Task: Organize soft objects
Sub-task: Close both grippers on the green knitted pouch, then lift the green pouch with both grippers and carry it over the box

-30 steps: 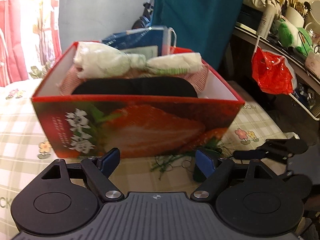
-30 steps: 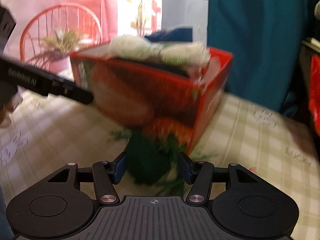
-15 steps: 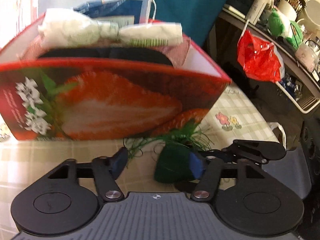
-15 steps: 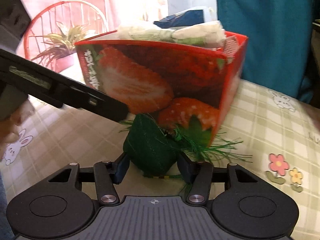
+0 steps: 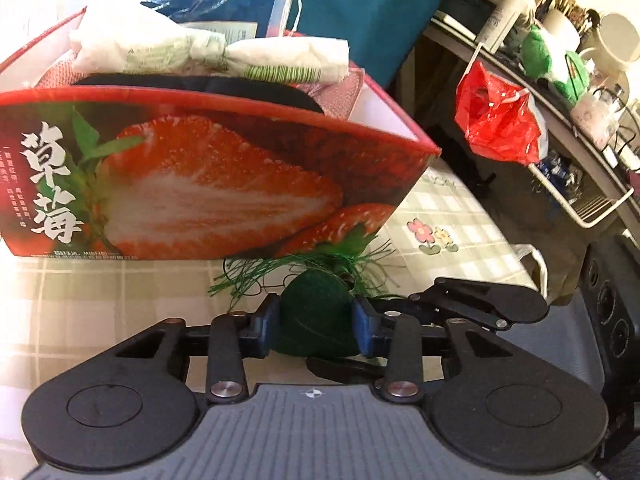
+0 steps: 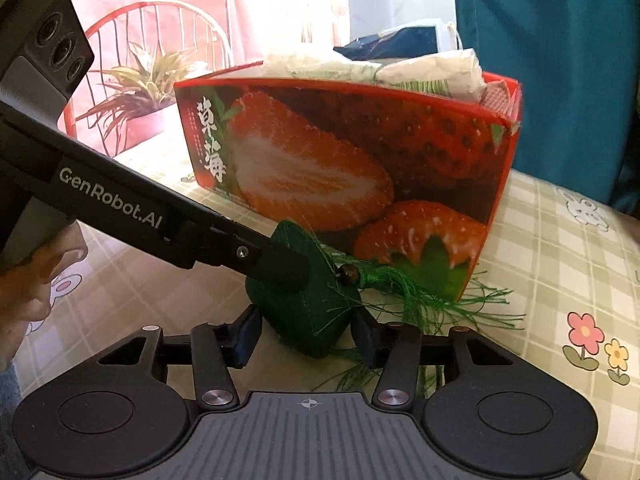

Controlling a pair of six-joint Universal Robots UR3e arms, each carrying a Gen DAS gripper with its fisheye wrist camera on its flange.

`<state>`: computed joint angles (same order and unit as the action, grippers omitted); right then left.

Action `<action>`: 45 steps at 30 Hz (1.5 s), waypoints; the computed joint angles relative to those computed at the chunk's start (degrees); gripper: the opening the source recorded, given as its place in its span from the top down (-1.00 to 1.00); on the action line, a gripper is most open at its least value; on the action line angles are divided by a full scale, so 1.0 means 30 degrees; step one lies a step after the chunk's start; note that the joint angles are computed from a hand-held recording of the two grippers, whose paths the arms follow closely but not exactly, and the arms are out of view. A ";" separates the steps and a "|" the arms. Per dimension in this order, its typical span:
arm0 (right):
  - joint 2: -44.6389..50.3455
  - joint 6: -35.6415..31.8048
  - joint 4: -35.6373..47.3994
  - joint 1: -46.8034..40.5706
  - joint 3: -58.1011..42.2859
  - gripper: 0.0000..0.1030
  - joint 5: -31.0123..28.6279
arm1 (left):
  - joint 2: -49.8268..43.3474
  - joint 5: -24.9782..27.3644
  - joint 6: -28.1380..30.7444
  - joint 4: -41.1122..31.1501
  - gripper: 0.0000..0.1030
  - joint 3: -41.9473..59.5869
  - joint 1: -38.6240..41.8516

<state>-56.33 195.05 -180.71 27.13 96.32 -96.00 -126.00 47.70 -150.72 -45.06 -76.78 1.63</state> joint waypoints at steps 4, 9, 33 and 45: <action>-0.0297 0.0364 -0.0509 0.0206 0.0241 0.13 -0.0254 | 0.0971 -0.0199 -0.0073 0.0676 0.21 -0.1067 0.0233; -0.0462 0.0375 -0.0623 0.0665 -0.0253 0.14 -0.0896 | 0.2345 -0.0670 -0.0470 0.1795 0.21 -0.2528 0.0709; 0.0443 -0.4677 0.2605 0.0668 -0.9256 0.14 -0.2290 | 0.3753 -0.4276 -0.3657 0.2845 0.22 0.1678 0.2617; 0.5909 -0.7043 0.9439 -0.0664 -2.3247 0.14 -0.1437 | -0.1737 -0.3664 -0.6684 0.0268 0.21 1.3292 0.1980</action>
<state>-38.61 173.92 -152.40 25.14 26.58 -100.31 -131.21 36.71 -170.77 -44.25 -36.90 7.57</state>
